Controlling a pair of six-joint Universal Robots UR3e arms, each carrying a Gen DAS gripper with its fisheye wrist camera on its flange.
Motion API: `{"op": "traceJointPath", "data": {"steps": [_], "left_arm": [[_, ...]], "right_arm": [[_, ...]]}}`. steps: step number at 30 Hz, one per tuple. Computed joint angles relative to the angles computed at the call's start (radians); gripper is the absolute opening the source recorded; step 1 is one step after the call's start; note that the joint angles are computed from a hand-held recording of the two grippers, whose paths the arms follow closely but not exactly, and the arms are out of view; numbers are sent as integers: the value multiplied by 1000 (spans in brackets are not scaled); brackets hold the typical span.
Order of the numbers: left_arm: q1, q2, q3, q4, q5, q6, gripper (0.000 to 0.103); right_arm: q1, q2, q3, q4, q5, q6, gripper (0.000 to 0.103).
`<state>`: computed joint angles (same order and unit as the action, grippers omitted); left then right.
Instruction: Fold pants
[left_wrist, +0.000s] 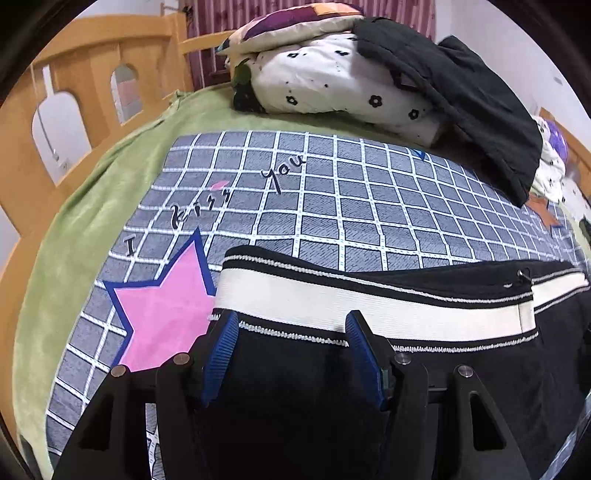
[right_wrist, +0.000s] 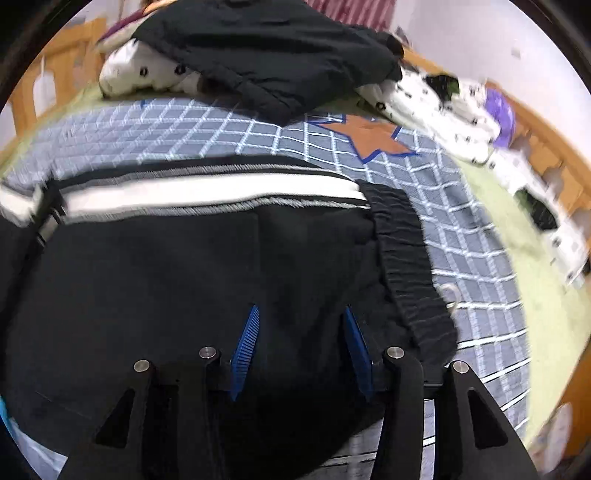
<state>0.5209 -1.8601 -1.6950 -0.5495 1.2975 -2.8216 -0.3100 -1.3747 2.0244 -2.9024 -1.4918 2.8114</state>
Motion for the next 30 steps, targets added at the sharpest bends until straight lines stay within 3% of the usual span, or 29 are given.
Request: {"op": "traceJointPath", "data": {"steps": [3,6,9,12,14,18,20,23,24,25,28,30], "left_arm": [[3,-25,23,-26,7,-11,60],[-3,-97,122,-216,-7,61,77],[18,-61,67,-196,-29,73,77],[91,28,13,-254,-106,128,77],[156,103,-66,-232,-138,169,77],[338,242,-211,-295,-234,303,77],[460,289,-247,-446,-322,432,77],[576,303,-252,-641,-365,592,77],[614,310,-264,-692,-374,641,77],[653,317,-276,-748,-386,693,77],[735,353,-312,-855,-422,802,77],[746,367,-319,-892,-428,817,77]], "right_arm": [[4,-25,-46,76,47,70,48],[47,-37,-115,153,103,132,48],[149,-15,-193,193,94,161,51],[268,25,-271,230,58,161,51],[324,65,-315,230,91,175,51],[379,189,-433,271,175,229,51],[403,281,-532,344,223,259,51],[434,366,-579,331,238,310,51],[443,392,-600,328,229,317,50],[469,437,-640,327,194,322,37],[518,494,-717,341,111,283,21],[519,439,-631,207,117,277,17]]}}
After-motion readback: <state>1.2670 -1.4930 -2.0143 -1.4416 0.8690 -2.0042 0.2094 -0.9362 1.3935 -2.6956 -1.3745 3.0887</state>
